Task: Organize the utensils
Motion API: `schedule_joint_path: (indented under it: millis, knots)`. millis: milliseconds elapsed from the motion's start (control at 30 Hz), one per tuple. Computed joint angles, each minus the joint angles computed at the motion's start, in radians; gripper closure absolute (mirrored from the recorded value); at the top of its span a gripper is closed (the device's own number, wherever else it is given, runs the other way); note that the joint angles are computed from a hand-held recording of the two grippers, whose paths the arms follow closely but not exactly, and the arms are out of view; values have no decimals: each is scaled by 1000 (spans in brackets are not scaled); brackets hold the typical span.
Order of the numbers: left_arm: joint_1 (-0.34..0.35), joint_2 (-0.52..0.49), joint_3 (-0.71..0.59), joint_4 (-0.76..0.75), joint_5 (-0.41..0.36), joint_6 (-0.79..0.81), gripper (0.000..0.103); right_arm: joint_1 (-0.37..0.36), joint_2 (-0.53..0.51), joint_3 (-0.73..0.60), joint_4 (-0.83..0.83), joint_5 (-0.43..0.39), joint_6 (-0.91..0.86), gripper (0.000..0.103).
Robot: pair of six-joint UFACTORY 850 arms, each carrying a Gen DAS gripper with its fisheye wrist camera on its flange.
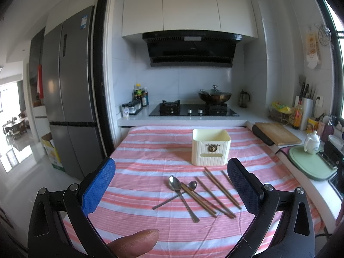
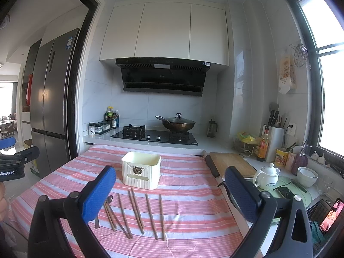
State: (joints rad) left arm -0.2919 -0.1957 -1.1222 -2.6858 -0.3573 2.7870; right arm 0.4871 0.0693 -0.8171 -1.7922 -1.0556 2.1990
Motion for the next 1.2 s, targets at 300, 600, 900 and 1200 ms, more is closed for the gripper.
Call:
schedule_joint_path:
  millis: [300,600,900,1200]
  knots:
    - [-3,-1,2,-12,-1,9,0,-1,1,0,0,3,-1,0]
    - [1,-4,-3,2,1,-3,0,-6,3,-3,1,9,-11,0]
    - [1,-12,-12,3,12,-5,0,-9,1,-8,3,16,-16,0]
    - [2,-20,-21,14,19,-15,0,-12,-6,-16,8,21,-20,0]
